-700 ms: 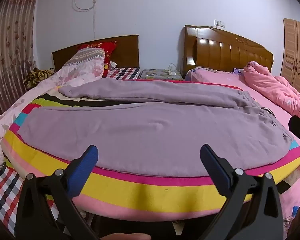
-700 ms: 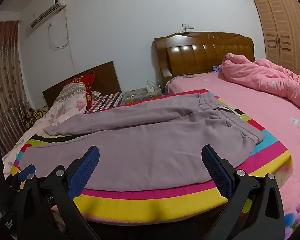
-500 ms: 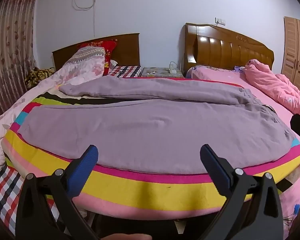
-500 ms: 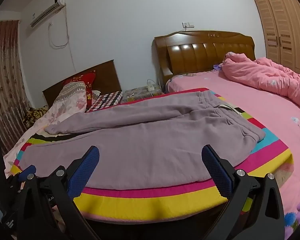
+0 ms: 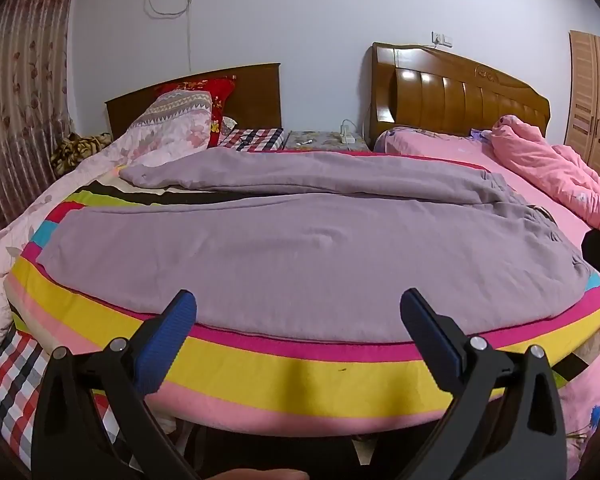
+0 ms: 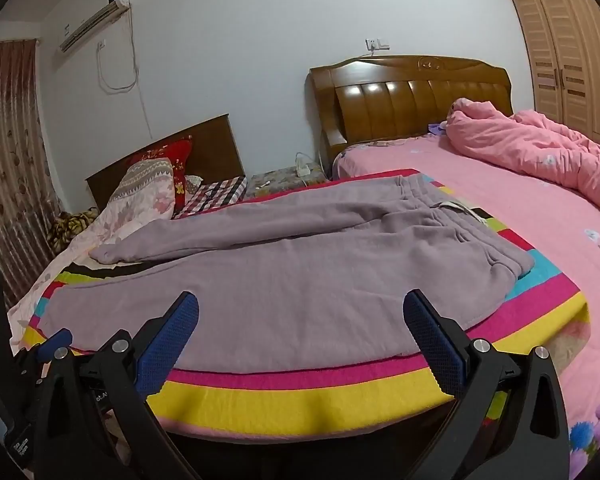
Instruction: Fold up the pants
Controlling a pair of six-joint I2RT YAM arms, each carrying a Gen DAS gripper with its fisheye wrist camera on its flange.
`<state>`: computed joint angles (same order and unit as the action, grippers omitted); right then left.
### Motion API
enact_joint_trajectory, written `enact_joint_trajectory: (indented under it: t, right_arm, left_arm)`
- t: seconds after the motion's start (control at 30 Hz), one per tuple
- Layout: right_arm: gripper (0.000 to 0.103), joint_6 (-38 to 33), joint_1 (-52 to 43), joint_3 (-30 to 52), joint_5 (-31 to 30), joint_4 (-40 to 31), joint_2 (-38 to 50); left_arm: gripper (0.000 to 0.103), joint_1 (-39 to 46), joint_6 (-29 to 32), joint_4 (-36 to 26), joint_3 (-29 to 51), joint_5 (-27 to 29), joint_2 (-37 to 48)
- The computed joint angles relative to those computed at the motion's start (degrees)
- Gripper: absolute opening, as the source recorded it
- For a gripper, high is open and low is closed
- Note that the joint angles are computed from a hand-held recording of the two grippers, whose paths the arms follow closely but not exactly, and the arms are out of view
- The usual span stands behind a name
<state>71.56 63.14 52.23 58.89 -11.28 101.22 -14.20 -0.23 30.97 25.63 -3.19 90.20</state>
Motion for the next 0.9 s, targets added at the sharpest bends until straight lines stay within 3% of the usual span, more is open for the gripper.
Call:
enact_joint_trajectory:
  t: [0.9]
  right_arm:
    - [0.099,-0.3,-0.6,-0.8,-1.8,1.6,0.2]
  left_arm:
    - [0.102,0.0,-0.1,-1.0,0.4,-0.2,0.4]
